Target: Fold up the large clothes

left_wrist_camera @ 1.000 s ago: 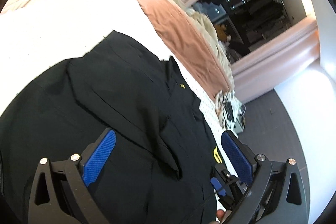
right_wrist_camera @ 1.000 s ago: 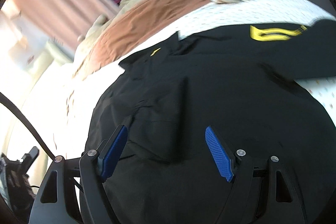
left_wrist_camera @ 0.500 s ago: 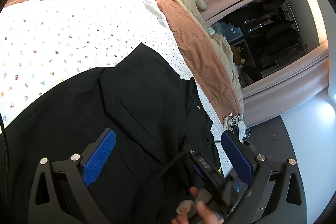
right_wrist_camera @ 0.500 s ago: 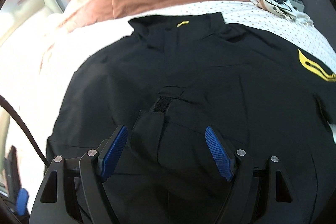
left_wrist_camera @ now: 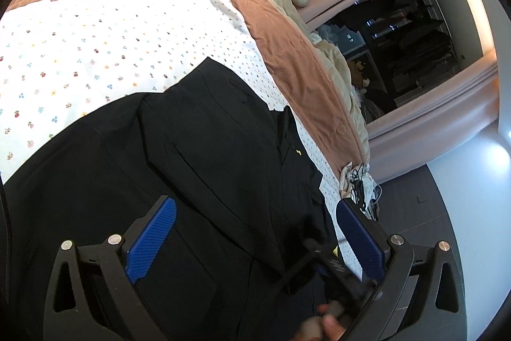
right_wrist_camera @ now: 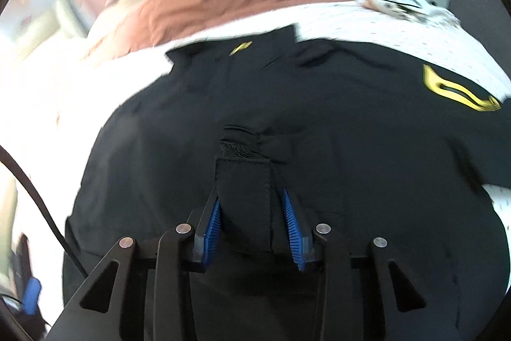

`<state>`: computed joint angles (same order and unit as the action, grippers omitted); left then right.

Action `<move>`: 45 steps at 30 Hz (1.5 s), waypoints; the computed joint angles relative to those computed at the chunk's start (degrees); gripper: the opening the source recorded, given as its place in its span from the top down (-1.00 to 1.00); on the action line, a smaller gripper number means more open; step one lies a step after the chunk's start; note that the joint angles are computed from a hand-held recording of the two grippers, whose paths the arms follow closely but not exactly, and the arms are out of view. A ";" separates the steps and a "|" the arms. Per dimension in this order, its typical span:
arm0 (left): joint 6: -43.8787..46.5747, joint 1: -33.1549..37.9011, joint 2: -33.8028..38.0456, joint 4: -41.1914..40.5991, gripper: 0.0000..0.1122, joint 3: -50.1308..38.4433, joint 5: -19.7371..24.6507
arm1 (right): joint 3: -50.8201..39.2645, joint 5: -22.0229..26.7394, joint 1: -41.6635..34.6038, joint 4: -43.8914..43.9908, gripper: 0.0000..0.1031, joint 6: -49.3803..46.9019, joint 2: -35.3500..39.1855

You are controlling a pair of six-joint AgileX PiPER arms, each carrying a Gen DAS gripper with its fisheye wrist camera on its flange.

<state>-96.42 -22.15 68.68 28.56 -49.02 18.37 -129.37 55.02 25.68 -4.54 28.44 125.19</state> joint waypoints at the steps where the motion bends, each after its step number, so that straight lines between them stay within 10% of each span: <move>1: 0.32 -0.18 0.26 -0.07 -0.83 -0.26 0.23 | 5.47 -3.36 -1.19 0.07 0.34 1.23 -3.40; 9: 7.51 0.95 1.08 -6.86 -0.83 -0.32 -0.04 | 31.46 -15.40 -9.19 3.13 -0.21 3.75 -19.43; 19: 3.62 1.17 -0.09 -4.55 -0.83 1.28 0.01 | 34.97 -12.02 -20.82 34.34 -0.20 -17.71 -14.70; 25: -4.44 0.20 -1.07 2.22 -0.83 2.17 1.89 | 27.73 -12.49 -20.71 33.64 0.88 -18.03 -7.08; 40: -14.21 -0.82 -2.84 11.16 -0.83 2.69 6.36 | 29.18 -18.11 -21.40 38.99 0.92 -21.93 -7.74; 43: -13.05 -2.06 -1.76 11.25 -0.83 1.27 6.79 | 36.00 -20.13 -24.06 40.83 0.56 -25.27 -13.74; 45: -12.46 -2.92 -0.86 11.47 -0.83 0.30 6.75 | 39.49 -21.58 -24.98 41.31 -0.13 -26.96 -16.80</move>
